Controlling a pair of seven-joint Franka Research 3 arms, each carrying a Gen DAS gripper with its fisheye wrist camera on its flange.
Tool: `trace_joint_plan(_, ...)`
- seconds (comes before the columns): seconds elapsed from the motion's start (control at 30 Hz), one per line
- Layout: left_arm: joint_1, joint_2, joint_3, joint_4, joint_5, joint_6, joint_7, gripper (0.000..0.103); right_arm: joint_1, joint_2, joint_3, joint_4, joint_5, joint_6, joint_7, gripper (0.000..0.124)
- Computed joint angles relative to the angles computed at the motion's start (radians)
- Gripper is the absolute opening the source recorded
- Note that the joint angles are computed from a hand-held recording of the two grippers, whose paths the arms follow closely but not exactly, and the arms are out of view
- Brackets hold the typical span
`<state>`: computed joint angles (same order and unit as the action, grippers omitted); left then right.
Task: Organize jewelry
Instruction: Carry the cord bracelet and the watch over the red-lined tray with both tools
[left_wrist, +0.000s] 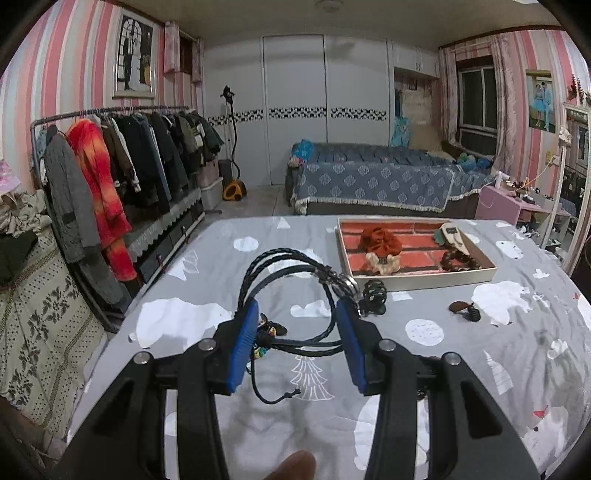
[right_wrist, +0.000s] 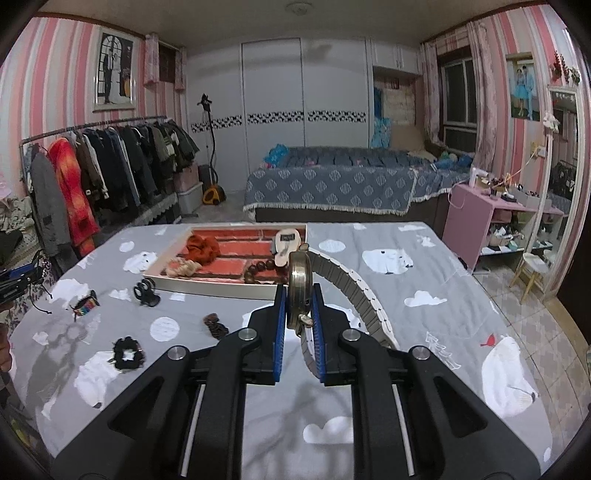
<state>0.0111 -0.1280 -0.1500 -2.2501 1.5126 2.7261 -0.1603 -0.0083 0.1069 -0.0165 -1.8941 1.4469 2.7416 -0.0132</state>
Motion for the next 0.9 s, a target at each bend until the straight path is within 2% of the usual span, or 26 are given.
trace_joint_plan(0.4,-0.011,-0.134,-0.038,-0.088,0.012,-0.05,-0.043,0.044,0.013,-0.134,-0.046,-0.118,0.102,-0.042,-0.108,0.014)
trace_joint_plan(0.9,-0.004,-0.158,-0.053,-0.1,0.001,-0.067,-0.033,0.044,0.024,-0.17,-0.071,-0.147,0.124,-0.055,-0.136,0.014)
